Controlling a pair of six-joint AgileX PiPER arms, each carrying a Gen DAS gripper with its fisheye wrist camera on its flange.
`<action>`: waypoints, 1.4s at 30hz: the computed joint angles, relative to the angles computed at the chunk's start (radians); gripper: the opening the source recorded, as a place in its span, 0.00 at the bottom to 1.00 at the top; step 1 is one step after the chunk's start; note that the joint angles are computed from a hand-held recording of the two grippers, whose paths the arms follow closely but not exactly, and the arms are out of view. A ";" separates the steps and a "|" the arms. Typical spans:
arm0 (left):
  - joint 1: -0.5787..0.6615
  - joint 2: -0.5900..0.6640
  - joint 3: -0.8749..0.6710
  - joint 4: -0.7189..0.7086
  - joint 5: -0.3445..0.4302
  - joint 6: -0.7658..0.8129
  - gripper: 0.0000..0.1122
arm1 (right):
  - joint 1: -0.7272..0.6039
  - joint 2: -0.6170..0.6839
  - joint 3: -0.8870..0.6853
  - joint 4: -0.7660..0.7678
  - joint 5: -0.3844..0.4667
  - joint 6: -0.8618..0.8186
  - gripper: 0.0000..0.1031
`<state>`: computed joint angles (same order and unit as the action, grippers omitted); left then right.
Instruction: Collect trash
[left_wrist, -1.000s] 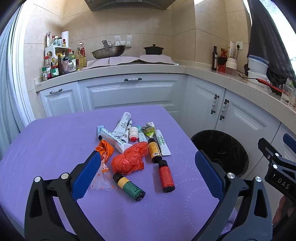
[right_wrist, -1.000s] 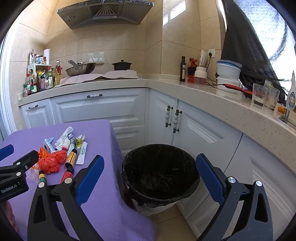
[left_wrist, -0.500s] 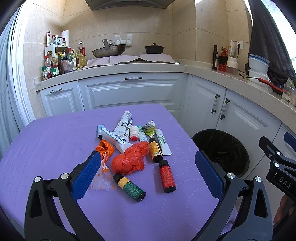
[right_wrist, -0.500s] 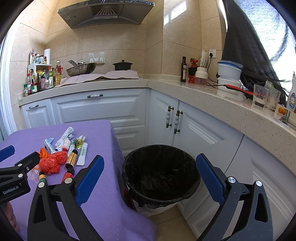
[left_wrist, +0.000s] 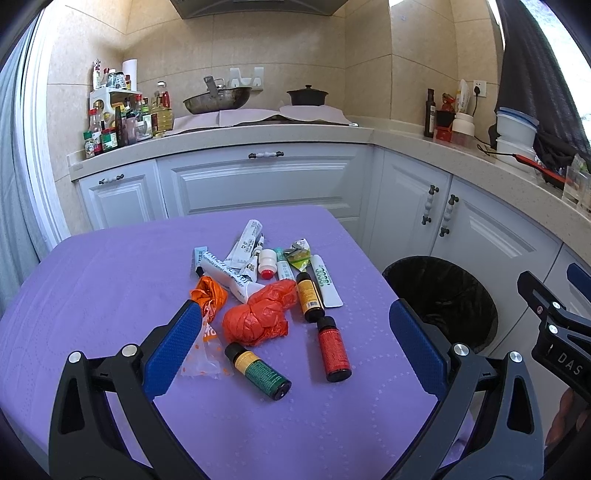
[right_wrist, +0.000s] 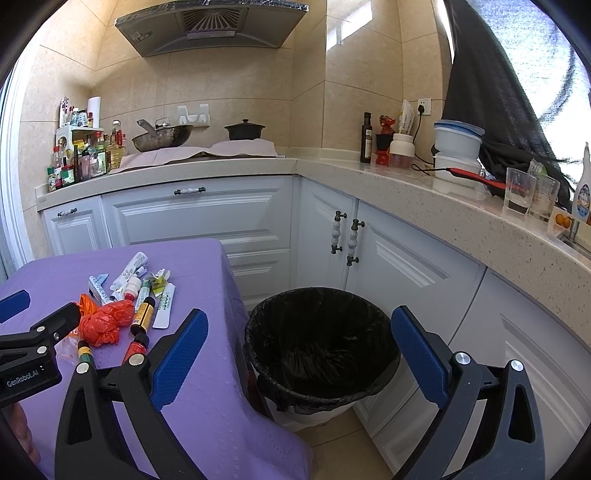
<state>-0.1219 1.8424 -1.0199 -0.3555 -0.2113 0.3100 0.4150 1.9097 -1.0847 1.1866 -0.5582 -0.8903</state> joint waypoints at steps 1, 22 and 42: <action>0.001 0.000 0.002 0.009 -0.003 -0.010 0.88 | 0.000 0.000 0.000 0.000 0.000 0.000 0.94; -0.009 -0.008 -0.009 -0.117 0.023 0.109 0.88 | 0.006 0.002 0.001 -0.001 -0.005 0.003 0.94; 0.019 0.024 -0.015 -0.106 0.013 0.107 0.88 | -0.005 0.039 -0.017 -0.028 0.038 0.029 0.94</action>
